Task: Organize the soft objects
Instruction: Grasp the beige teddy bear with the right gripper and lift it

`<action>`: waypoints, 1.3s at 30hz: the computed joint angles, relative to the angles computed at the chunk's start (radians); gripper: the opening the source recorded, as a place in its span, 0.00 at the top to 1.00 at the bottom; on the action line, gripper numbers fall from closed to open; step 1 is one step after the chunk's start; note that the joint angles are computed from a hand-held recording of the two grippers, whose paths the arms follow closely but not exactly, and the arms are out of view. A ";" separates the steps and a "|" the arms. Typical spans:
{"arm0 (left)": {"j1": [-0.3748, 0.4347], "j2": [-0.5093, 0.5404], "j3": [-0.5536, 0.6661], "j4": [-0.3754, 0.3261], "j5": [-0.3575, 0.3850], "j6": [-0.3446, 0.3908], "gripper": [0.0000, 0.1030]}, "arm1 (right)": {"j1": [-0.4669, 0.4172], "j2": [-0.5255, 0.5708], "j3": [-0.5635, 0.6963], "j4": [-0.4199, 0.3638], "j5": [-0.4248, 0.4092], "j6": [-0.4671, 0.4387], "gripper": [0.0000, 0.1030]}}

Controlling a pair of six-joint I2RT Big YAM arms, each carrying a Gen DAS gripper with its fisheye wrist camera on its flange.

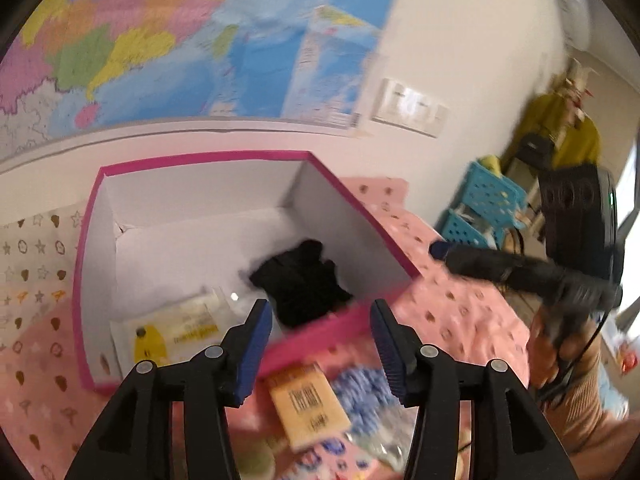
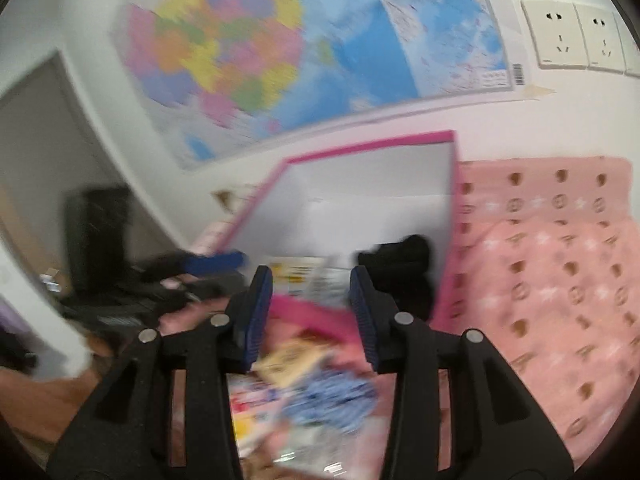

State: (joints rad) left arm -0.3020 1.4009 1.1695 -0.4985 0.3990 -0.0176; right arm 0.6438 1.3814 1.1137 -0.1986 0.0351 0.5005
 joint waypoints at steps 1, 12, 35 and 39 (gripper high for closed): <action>-0.004 -0.015 -0.016 -0.002 0.014 0.011 0.49 | 0.015 -0.020 -0.020 0.019 -0.011 0.005 0.58; -0.023 -0.136 -0.217 -0.062 0.190 0.113 0.44 | 0.171 -0.088 -0.157 -0.088 0.155 0.122 0.56; -0.099 -0.100 -0.302 -0.145 0.270 0.100 0.54 | 0.229 -0.049 -0.329 0.041 0.126 0.391 0.68; -0.094 -0.101 -0.301 -0.136 0.281 0.086 0.56 | 0.244 -0.055 -0.318 0.027 0.160 0.367 0.77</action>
State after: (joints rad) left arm -0.3960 1.2997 0.8687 -0.6341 0.6802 0.0688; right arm 0.8881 1.3265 0.7955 -0.1716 0.1950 0.8671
